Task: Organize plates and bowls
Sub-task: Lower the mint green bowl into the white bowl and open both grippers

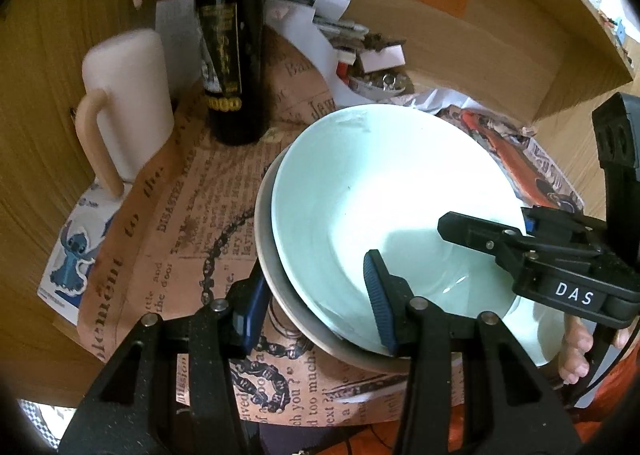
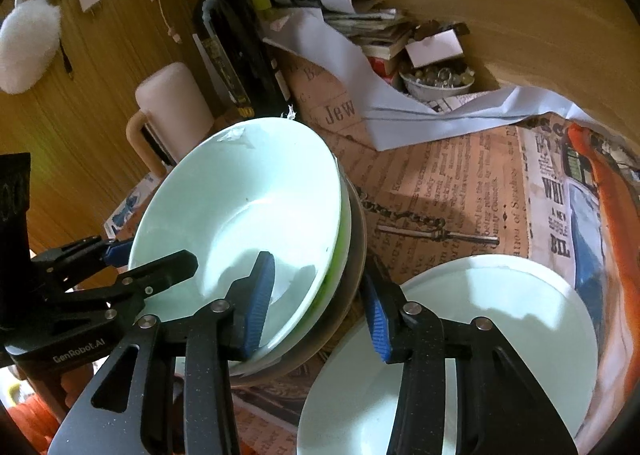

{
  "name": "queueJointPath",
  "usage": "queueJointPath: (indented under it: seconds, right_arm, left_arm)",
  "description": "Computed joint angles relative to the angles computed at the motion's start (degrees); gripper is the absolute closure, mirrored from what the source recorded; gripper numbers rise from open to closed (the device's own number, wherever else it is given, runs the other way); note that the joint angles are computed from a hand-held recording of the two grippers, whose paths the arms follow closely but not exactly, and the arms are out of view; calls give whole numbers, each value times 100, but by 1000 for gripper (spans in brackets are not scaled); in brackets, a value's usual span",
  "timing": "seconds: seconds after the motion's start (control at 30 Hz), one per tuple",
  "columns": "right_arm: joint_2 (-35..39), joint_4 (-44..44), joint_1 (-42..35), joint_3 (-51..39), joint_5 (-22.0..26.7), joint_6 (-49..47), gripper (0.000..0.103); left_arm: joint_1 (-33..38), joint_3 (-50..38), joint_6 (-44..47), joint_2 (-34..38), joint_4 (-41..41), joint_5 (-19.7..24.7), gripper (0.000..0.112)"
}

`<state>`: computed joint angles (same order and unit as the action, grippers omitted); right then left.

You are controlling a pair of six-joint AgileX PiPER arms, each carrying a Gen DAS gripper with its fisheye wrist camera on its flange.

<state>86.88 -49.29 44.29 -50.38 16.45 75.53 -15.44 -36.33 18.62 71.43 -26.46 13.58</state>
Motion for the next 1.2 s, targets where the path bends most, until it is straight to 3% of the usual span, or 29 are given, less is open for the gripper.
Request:
queueJointPath:
  seconds: [0.37,0.9,1.2]
  right_arm:
    - [-692,-1073,240,381,426,1176,64]
    - [-1995,-1753,744,1334,1530,2187,64]
    - [-2685,-1605,1008,1823,2181,2340,64]
  left_arm:
    - [-465,-81,-1030,-405,911,-76,66]
    - [-1820,-178,-4191,-519,3875,-167,66]
    - [-2586,-428,-5613,-220,5215,-85,66]
